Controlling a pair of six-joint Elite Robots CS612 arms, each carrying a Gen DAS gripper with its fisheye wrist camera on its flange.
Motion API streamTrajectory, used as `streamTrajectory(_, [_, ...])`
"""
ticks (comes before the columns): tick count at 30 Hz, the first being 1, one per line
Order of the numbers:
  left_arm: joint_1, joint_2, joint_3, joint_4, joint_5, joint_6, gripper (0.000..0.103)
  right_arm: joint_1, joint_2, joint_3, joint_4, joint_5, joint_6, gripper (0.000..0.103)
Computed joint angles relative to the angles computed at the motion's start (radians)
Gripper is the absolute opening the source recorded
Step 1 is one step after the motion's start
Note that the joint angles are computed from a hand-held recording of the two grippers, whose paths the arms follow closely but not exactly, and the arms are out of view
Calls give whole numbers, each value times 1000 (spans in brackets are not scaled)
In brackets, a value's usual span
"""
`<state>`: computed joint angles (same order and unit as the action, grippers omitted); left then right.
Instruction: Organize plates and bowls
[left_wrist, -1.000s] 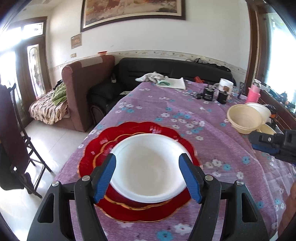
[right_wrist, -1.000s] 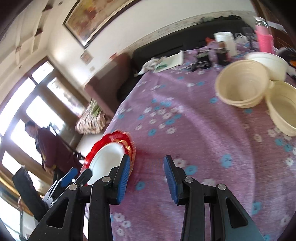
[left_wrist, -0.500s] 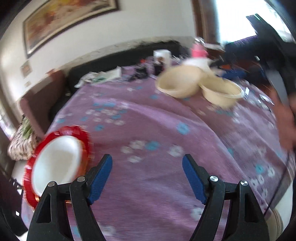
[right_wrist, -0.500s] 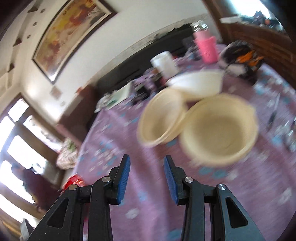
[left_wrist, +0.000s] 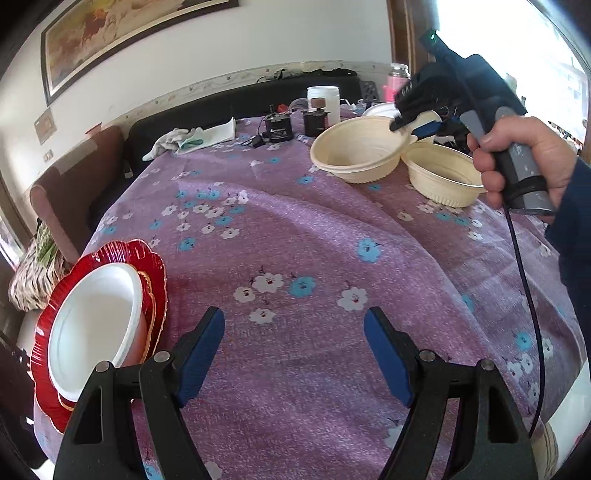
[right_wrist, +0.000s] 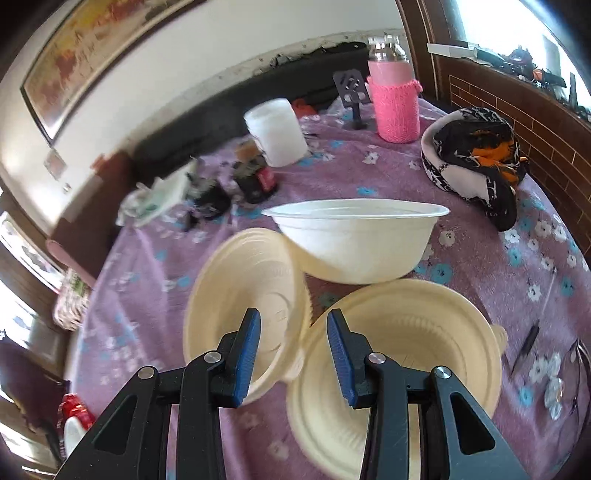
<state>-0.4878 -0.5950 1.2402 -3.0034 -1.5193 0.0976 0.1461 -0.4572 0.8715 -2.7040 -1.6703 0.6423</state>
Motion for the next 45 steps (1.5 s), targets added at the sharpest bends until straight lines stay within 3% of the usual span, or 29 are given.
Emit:
streamTrajectory(2, [3,3,-6,9,-2,-7,78,-5,18,-33,47,26,-6,14])
streamTrajectory(7, [11,3,-13,8,-6,-33,78,0,-6,28,-23,55,-9,12])
streamTrajectory(16, [25,-8,-7,-23,-6,-84,78,6,-108,274,-296,358,-28,11])
streamTrajectory(18, [28,-9,-6,-30,-4,-94,78,15,-125,307,-307,379,-74,11])
streamTrajectory(22, [30,-10,-8,-14,-8,-107,78,57,-149,338,-278,223,-217,13])
streamTrajectory(25, [30,-15,2,-22,-12,-101,78,72,-166,370,-324,127,-235,13])
streamTrajectory(28, [29,-19,11,-40,-25,-90,78,82,-191,421,-437,45,-236,15])
streamTrajectory(29, [29,-19,13,-45,-29,-87,78,90,-200,437,-468,3,-244,23])
streamTrajectory(31, [28,-20,18,-56,-42,-81,78,114,-214,465,-544,-103,-287,57])
streamTrajectory(32, [28,-20,18,-57,-46,-79,78,129,-215,475,-598,-166,-321,90])
streamTrajectory(33, [28,-20,18,-58,-50,-77,78,147,-211,482,-666,-241,-360,102])
streamTrajectory(35, [26,-19,19,-55,-55,-73,78,173,-202,490,-770,-334,-429,102])
streamTrajectory(38, [23,-21,24,-53,-60,-62,78,185,-208,499,-714,-414,-376,102])
streamTrajectory(40, [22,-23,29,-59,-60,-53,78,178,-214,518,-722,-383,-360,102])
streamTrajectory(42, [21,-24,29,-55,-67,-46,78,162,-228,543,-681,-309,-297,102])
streamTrajectory(45, [25,-21,11,-18,-97,-47,78,146,-236,545,-575,-257,-211,101])
